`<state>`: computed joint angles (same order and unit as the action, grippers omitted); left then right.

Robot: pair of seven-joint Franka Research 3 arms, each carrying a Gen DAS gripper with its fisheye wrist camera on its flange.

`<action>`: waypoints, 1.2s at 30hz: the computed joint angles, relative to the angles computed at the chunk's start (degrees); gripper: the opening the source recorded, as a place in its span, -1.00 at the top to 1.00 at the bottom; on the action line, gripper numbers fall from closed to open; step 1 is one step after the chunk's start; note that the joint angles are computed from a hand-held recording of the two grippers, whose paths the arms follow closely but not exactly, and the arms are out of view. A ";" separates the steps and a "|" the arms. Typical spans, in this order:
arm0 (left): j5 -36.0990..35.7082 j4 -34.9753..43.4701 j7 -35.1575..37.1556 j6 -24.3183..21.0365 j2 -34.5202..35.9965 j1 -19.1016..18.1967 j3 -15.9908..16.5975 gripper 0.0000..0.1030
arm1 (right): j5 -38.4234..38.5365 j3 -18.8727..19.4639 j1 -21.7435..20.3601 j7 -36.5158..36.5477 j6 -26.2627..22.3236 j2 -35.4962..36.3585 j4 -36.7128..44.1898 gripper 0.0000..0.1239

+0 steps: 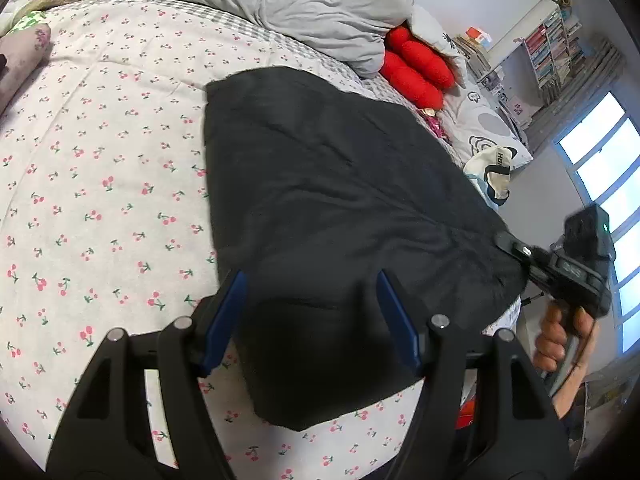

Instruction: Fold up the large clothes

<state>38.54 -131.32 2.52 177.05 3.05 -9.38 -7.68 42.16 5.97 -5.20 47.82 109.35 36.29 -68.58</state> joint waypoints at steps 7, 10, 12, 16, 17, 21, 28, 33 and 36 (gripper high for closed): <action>-14.19 3.82 16.52 -4.35 4.68 0.00 -4.33 -0.32 | -5.39 -3.91 -1.00 1.57 -0.21 -2.09 -6.24 0.90; -15.04 5.95 17.89 -5.76 6.45 -2.00 -3.22 -0.32 | -9.93 -5.08 0.31 3.41 0.63 -1.05 -7.16 0.90; -12.77 7.33 15.98 -7.41 7.38 -4.00 -1.52 -0.33 | -11.62 -5.21 0.95 4.04 2.08 -0.88 -8.09 0.89; -11.86 7.80 14.52 -8.46 7.73 -4.79 -0.69 -0.36 | -13.30 -4.82 1.94 3.27 5.51 -1.47 -10.37 0.85; -12.21 7.25 13.98 -7.96 7.44 -4.63 -0.61 -0.36 | -13.68 -4.81 2.17 3.34 6.01 -1.60 -10.72 0.84; -11.86 6.21 12.67 -7.97 6.79 -4.57 -0.29 -0.37 | -13.06 -4.36 2.10 1.46 10.19 -4.56 -13.92 0.79; -8.03 9.07 9.99 -11.76 8.33 -6.12 0.24 -0.37 | -1.96 -1.83 1.24 -11.38 25.62 -13.77 -26.29 0.29; -5.50 10.50 9.02 -14.19 8.81 -6.50 -0.03 -0.37 | -10.27 -4.59 7.29 -8.31 34.22 -14.06 -30.27 0.30; -6.20 9.37 9.76 -12.91 8.48 -5.72 -0.49 -0.43 | -15.75 -6.15 7.98 -2.07 29.00 -10.64 -26.34 0.31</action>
<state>32.34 -121.94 12.28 164.13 11.52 -15.10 -8.18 26.41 -0.18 2.78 45.75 138.35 25.65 -94.92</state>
